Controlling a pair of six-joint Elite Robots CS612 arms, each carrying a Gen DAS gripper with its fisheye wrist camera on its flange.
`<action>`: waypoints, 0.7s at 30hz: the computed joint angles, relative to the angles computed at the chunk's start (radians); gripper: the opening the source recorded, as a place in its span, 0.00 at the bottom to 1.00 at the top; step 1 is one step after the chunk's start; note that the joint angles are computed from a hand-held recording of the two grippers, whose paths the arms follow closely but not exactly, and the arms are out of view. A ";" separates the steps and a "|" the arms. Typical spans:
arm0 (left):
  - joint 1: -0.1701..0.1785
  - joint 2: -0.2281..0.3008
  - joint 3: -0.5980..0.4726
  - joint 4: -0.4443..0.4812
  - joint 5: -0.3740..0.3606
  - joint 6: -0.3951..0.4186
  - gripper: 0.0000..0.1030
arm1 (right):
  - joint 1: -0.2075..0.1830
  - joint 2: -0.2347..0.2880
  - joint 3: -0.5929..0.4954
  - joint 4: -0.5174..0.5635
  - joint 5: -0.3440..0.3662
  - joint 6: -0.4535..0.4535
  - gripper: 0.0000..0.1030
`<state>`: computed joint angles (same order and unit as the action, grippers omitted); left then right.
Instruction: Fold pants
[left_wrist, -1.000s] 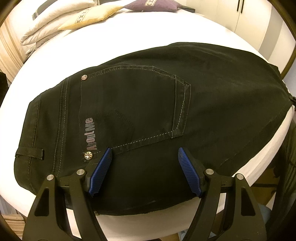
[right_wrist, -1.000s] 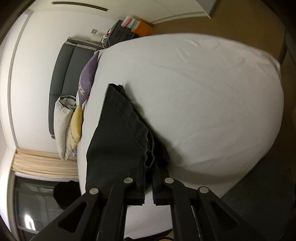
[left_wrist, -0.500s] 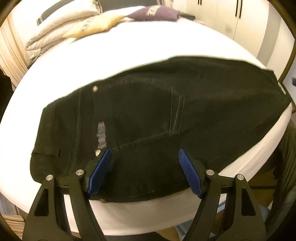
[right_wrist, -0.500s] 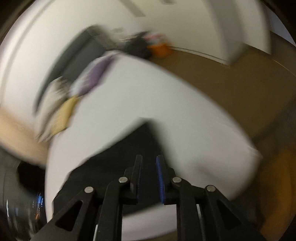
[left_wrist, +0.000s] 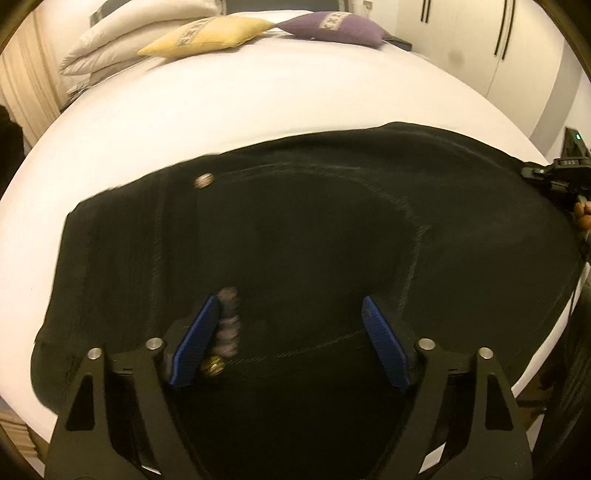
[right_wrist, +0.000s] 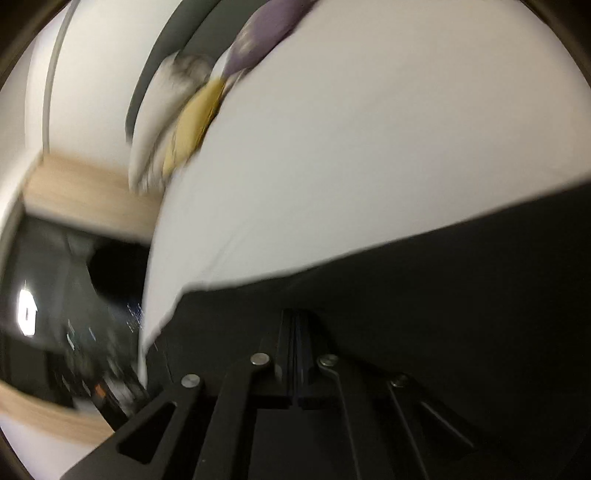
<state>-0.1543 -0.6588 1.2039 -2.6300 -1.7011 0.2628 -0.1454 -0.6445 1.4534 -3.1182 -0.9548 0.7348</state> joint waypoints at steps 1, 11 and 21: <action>0.007 -0.002 0.006 -0.001 -0.009 -0.003 0.82 | -0.009 -0.012 0.031 -0.052 -0.042 0.028 0.00; 0.014 -0.028 0.028 -0.134 -0.072 -0.041 0.82 | 0.016 -0.103 0.066 -0.040 -0.074 -0.081 0.27; 0.022 0.076 -0.123 -0.037 0.015 -0.138 0.82 | 0.196 0.199 -0.556 0.531 0.188 -0.361 0.40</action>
